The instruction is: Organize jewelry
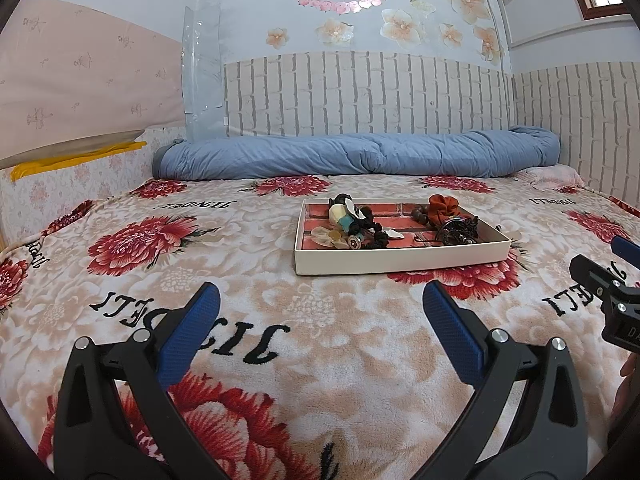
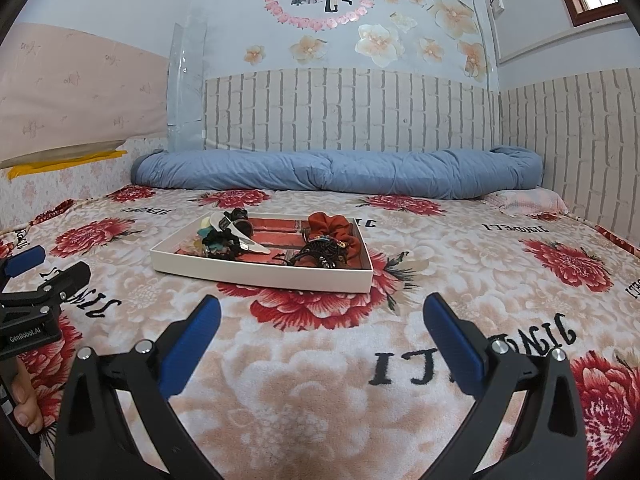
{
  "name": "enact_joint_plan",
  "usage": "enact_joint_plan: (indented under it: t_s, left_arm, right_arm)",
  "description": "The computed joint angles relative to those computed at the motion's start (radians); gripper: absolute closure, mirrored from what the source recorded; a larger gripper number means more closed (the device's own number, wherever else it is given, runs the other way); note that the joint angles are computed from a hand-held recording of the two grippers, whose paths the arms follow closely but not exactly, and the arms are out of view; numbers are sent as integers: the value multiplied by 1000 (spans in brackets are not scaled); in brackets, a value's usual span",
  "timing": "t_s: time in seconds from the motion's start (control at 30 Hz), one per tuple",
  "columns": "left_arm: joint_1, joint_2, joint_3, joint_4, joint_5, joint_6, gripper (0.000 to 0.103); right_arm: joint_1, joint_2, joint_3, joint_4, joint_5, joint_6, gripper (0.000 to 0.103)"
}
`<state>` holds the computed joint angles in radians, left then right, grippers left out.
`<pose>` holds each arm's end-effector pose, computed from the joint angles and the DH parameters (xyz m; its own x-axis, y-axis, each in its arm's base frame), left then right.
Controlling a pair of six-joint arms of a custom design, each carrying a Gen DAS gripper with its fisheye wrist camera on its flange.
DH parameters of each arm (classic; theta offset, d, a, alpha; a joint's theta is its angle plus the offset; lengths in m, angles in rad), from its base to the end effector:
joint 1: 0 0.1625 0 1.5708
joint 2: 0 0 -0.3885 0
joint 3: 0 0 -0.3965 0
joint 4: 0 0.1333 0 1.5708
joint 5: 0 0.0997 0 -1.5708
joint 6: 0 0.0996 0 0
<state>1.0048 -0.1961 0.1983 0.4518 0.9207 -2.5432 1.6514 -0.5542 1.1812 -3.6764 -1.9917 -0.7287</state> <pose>-0.2683 -0.7833 0.1130 -0.6637 0.1819 -0.7256 0.7371 0.3240 -0.5930 0.1528 -0.7412 0.2252 -0.6982 0.1866 0.6911 -0.6332 0.2896 -0.7178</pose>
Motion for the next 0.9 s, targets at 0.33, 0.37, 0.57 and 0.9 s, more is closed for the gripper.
enact_joint_plan:
  t_s: [0.33,0.37,0.57,0.9]
  left_arm:
    - [0,-1,3,-2,1,0,5]
    - [0,-3,7,-5,1,1,5]
    - [0,-4,9,-6,1,0,5]
    - [0,-8,17,-11,0,1,5]
  right_arm:
    - [0,0,0,0,-1,0,4]
    - [0,0,0,0,-1,0,4]
    - [0,0,0,-1,0,-2,4]
    - [0,1,-1,-1,0,-2,4]
